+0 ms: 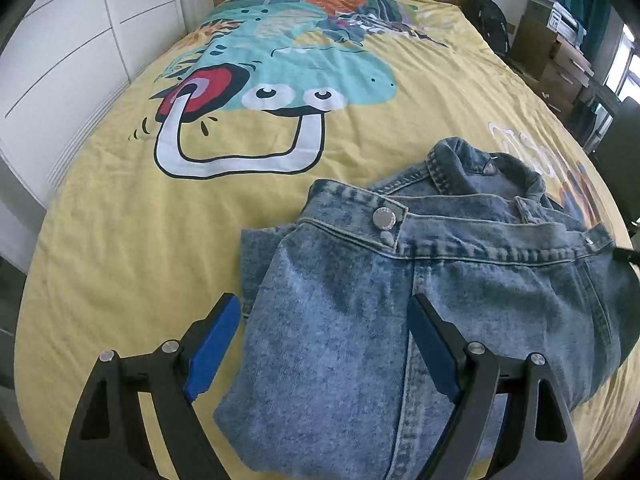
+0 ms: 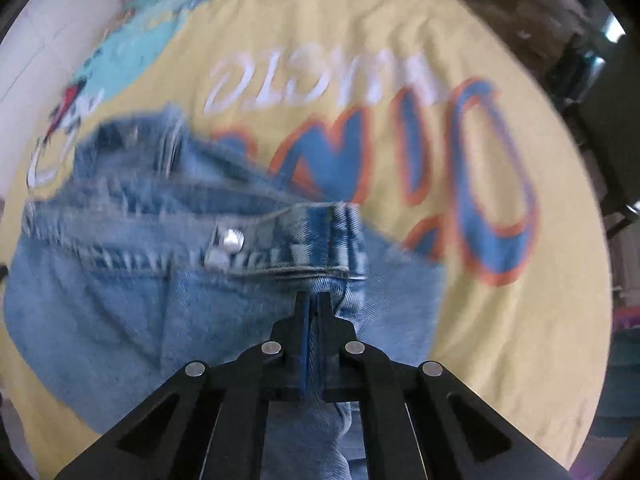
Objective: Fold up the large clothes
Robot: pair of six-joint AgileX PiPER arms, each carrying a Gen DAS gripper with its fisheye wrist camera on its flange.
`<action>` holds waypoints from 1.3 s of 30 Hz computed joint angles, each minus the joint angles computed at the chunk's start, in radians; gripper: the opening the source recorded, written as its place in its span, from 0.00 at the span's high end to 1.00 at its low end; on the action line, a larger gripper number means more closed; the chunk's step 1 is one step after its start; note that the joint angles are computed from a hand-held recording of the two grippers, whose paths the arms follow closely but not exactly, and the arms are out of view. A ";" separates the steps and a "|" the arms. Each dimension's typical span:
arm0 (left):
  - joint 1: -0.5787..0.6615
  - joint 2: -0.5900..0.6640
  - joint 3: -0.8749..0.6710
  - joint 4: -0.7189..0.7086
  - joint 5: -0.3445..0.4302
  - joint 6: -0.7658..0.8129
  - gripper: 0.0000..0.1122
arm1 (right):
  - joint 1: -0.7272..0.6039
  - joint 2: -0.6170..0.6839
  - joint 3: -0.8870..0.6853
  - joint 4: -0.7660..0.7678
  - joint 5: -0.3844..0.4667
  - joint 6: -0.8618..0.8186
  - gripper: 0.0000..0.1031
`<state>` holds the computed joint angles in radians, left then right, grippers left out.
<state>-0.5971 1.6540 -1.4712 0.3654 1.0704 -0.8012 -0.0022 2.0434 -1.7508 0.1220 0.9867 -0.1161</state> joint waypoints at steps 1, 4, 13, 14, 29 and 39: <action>0.000 0.002 -0.001 -0.002 -0.003 -0.001 0.27 | -0.011 -0.010 -0.003 -0.009 -0.004 0.006 0.97; 0.000 0.018 -0.005 -0.019 -0.011 0.001 0.27 | -0.039 0.002 -0.004 0.000 0.003 0.008 0.97; 0.007 0.022 0.013 -0.045 0.007 0.020 0.09 | 0.020 -0.054 0.194 -0.117 -0.166 0.158 0.83; 0.007 0.013 0.020 -0.036 0.006 0.018 0.09 | 0.020 -0.093 0.233 -0.125 -0.200 0.174 0.67; 0.173 -0.128 0.244 -0.240 -0.056 0.125 0.09 | 0.025 -0.593 0.728 0.063 -0.337 0.008 0.09; 0.160 -0.098 0.346 -0.286 -0.191 0.069 0.09 | 0.085 -0.713 0.934 0.058 -0.329 0.044 0.09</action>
